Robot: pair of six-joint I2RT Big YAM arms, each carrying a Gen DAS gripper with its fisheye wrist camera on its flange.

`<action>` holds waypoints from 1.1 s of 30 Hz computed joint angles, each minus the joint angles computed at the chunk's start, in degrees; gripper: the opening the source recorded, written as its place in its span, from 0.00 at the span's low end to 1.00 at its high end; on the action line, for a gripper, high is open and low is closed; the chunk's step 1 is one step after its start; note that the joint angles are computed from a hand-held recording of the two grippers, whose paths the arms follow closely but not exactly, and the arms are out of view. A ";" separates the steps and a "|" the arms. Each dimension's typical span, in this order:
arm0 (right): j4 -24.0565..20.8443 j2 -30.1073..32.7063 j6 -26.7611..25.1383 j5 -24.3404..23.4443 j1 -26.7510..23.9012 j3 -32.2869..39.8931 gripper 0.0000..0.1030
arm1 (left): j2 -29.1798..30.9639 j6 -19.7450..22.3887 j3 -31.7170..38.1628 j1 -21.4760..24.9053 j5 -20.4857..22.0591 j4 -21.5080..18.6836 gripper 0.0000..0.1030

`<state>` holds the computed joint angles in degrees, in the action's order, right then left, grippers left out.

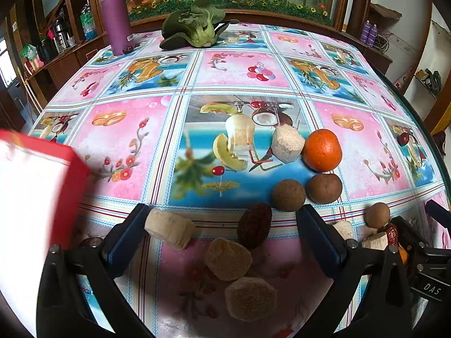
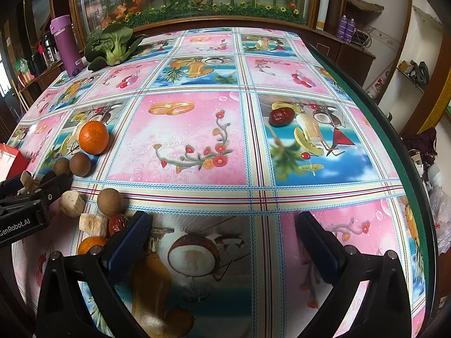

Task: Organize fruits
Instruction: 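Move both tools over the scattered fruit on the tablecloth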

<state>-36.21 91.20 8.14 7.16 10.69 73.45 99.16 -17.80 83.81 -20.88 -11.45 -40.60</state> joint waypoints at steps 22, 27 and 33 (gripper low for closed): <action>-0.12 0.01 0.04 -0.02 0.01 0.06 1.00 | 0.02 -0.01 0.04 0.00 0.02 -0.04 1.00; -0.13 -0.11 0.01 -0.05 -0.02 -0.03 1.00 | 0.02 -0.01 0.04 0.00 0.02 -0.04 1.00; -0.43 -0.13 0.05 -0.11 0.01 0.03 1.00 | 0.22 0.25 0.72 0.20 0.61 -1.57 1.00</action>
<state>-36.64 91.06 8.19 7.04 10.70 73.49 99.38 -17.55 84.53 -20.67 -10.84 -42.16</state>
